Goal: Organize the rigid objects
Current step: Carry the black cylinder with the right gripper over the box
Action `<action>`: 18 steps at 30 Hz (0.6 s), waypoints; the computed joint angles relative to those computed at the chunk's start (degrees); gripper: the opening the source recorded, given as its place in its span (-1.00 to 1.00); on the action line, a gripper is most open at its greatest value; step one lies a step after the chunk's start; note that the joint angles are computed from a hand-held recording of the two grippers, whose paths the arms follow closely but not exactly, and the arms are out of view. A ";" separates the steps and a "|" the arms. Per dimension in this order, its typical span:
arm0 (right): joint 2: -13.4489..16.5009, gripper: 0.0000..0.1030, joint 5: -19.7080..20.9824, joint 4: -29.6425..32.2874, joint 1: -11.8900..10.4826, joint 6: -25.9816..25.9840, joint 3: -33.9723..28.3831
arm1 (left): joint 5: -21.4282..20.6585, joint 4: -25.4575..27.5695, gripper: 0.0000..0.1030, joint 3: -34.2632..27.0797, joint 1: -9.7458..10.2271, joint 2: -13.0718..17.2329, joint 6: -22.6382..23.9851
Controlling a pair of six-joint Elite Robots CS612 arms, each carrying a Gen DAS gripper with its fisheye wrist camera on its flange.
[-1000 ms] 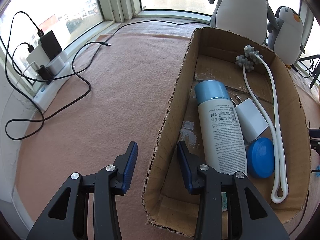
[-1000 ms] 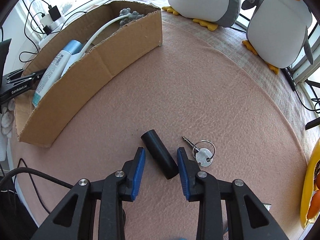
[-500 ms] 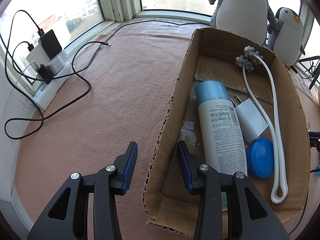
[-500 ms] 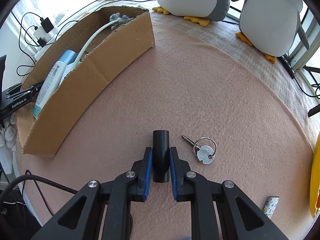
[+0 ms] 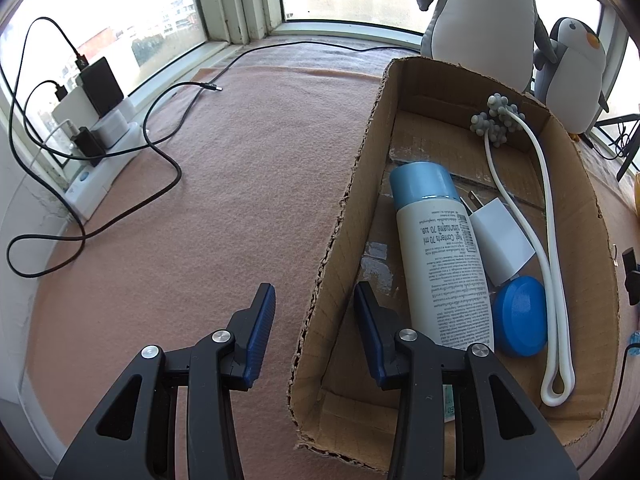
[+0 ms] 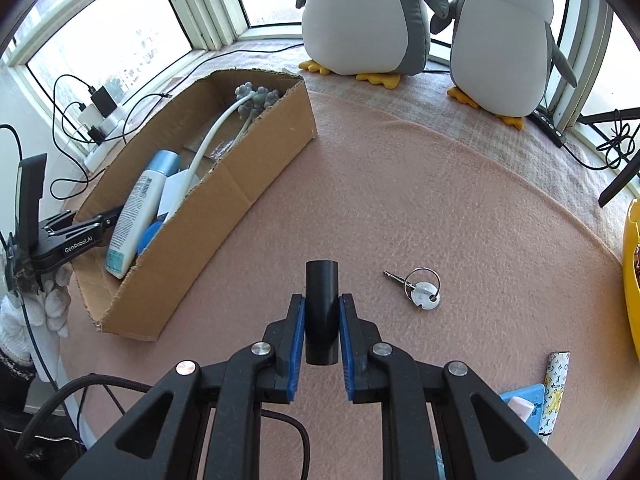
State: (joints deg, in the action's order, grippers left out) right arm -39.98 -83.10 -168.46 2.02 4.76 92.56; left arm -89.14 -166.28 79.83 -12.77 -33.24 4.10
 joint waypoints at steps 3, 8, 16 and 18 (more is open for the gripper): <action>-0.13 -0.71 0.44 -1.84 0.31 1.25 -0.01 | -0.21 -0.01 -0.24 0.00 0.00 0.01 -0.16; -0.59 -0.71 1.78 -5.09 1.46 1.86 -0.50 | -0.31 -0.05 -0.24 -0.01 0.00 0.03 -0.24; 0.37 -0.71 4.65 -5.56 3.70 0.95 -4.20 | -0.33 -0.17 -0.24 0.06 -0.01 0.02 -0.23; 0.74 -0.71 5.21 -5.13 4.17 0.95 -5.17 | -0.33 -0.16 -0.24 0.05 0.01 0.02 -0.21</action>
State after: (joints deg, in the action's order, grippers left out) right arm -39.24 -77.90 -173.59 6.19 5.70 87.39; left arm -89.47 -166.44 79.87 -12.76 -33.21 3.89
